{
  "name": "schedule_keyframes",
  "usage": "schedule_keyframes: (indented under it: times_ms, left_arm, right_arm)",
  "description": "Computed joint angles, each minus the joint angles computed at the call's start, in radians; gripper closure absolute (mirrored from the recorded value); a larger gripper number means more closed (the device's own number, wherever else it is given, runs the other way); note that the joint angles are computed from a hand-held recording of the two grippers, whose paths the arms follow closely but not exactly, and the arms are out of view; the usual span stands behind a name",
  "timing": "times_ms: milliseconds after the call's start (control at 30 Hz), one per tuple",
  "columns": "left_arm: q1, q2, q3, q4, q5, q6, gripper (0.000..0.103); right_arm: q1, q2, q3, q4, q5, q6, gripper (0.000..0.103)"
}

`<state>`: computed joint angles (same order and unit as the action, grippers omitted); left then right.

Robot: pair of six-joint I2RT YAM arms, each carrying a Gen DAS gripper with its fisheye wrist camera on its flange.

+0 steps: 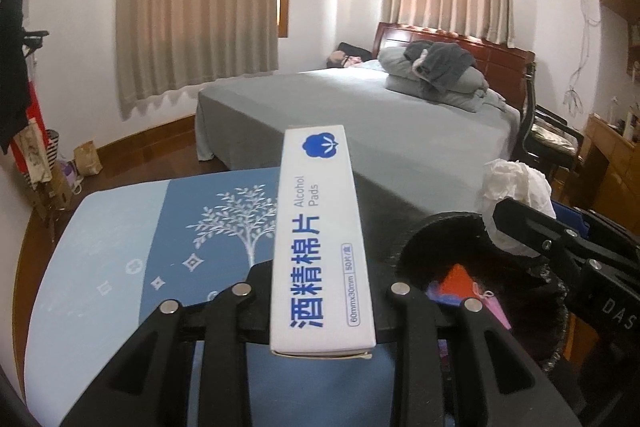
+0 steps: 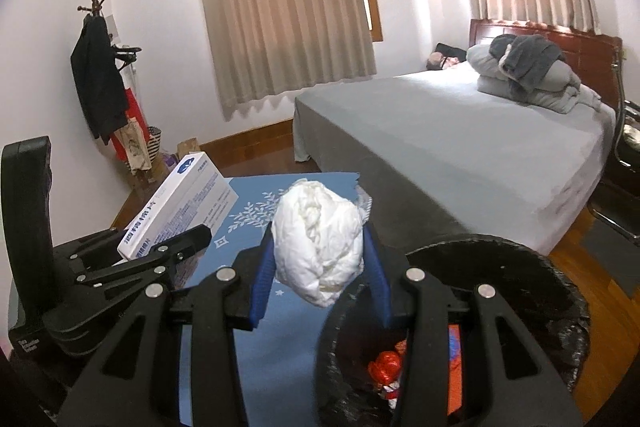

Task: Collect trash
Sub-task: 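Lift the alcohol pads box and tissue ball and carry them over the bin, then open both tools to drop the box and tissue ball into the bin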

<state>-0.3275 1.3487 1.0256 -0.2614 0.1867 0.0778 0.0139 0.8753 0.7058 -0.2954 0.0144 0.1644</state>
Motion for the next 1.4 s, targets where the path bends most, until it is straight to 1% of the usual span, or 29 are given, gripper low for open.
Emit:
schedule_keyframes:
  times_ms: [267,467,800,1100,1267,1400]
  left_arm:
    - [-0.127,-0.004,0.002,0.005,-0.048,-0.022,0.073]
    - [-0.221,0.023,0.016,0.019,-0.075,-0.039,0.073]
    - [-0.374,0.087,0.049,0.048,-0.127,-0.061,0.073]
    - [-0.457,0.182,0.096,0.074,-0.148,-0.064,0.073]
    - [-0.486,0.246,0.127,0.083,-0.144,-0.06,0.073]
    - [-0.505,0.293,0.15,0.093,-0.148,-0.059,0.073]
  right_arm:
    - [-0.122,-0.123,-0.037,-0.081,-0.049,-0.021,0.063]
    - [-0.252,-0.194,-0.061,-0.128,-0.111,-0.048,0.063]
    - [-0.55,-0.261,-0.1,-0.186,-0.286,-0.143,0.063]
    - [-0.808,-0.231,-0.128,-0.186,-0.447,-0.255,0.063]
    - [-0.884,-0.185,-0.148,-0.155,-0.483,-0.289,0.063]
    - [-0.914,-0.137,-0.159,-0.115,-0.492,-0.308,0.063]
